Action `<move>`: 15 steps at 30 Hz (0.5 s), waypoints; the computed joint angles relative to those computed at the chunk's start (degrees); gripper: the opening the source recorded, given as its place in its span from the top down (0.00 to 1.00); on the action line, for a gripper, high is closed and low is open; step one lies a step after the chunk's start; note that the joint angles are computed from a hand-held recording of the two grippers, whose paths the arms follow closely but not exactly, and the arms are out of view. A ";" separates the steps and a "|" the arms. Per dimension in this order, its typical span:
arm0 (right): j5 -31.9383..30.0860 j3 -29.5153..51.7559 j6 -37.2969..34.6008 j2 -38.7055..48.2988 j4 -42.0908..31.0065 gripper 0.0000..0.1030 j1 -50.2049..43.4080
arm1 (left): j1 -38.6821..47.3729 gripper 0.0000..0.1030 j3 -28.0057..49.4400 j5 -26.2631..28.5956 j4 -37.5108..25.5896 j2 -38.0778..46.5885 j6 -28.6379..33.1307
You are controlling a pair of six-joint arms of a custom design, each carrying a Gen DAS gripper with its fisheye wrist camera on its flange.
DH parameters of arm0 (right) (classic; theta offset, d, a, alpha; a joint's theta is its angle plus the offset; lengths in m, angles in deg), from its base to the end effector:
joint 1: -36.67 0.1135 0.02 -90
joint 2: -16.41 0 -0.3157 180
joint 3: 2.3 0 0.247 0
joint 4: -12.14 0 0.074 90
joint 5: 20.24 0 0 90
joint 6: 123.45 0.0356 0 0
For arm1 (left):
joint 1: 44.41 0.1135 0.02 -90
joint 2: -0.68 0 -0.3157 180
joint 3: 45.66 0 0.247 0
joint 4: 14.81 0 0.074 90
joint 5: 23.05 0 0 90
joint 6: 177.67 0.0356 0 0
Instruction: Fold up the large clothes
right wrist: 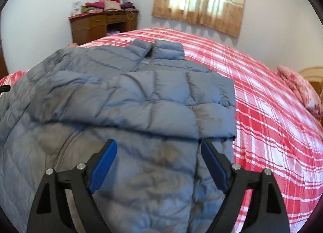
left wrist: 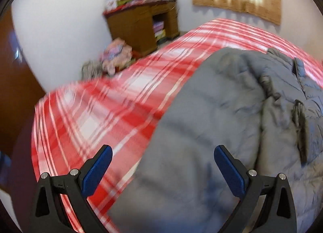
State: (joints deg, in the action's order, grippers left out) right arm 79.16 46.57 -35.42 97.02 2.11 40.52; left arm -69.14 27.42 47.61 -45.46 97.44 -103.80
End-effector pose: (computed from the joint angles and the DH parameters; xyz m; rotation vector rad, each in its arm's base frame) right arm 0.2597 0.0117 0.2223 -0.0321 2.2936 -0.1716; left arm 0.3193 -0.1341 0.2404 0.0496 2.4472 0.1158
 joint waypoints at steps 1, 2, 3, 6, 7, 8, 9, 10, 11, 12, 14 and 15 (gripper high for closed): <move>0.55 -0.32 -0.20 -0.25 0.38 0.15 0.94 | 0.96 0.02 -0.96 1.44 0.00 -0.14 -0.41; 1.10 -0.60 -0.22 -0.43 0.59 0.15 2.17 | 1.99 0.02 -1.57 3.52 -0.23 0.10 -0.99; 1.32 -0.63 -0.19 -0.32 0.67 0.15 2.77 | 2.19 0.02 -2.29 4.36 0.04 0.25 -1.48; 2.61 -1.14 0.13 -0.89 0.80 0.15 4.72 | 0.76 0.02 -4.91 3.84 2.35 1.23 -2.47; 2.97 -1.27 0.41 -1.04 0.95 0.15 5.14 | 0.14 0.02 -5.80 3.59 3.95 0.76 -1.66; 3.22 -1.46 0.73 -1.34 0.94 0.15 5.45 | -0.86 0.08 -6.15 3.27 4.24 0.16 -1.69; 3.31 -1.66 0.97 -1.61 1.08 0.15 5.49 | -0.99 0.31 -6.42 2.45 4.52 -0.29 -1.02; 3.42 -1.98 1.26 -1.88 1.40 0.15 5.41 | -1.88 0.46 -6.33 -0.26 4.13 -0.67 0.25; 3.50 -2.33 1.56 -2.22 1.59 0.15 5.35 | -1.92 0.72 -6.18 -0.92 3.78 -1.04 1.28; 3.41 -2.54 1.87 -2.31 1.94 0.15 5.01 | -0.77 0.84 -5.93 1.82 3.26 -2.06 2.46; 3.35 -2.87 2.57 -2.30 2.76 0.15 4.07 | 1.01 0.86 -5.04 1.64 2.29 -4.06 4.46; 3.41 -3.17 3.03 -2.48 2.99 0.15 3.89 | 2.02 0.87 -4.52 0.24 2.58 -4.99 6.14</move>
State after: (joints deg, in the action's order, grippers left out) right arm 82.56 43.40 -32.38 94.54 5.10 44.41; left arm -67.12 22.90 47.85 -42.88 92.46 -97.66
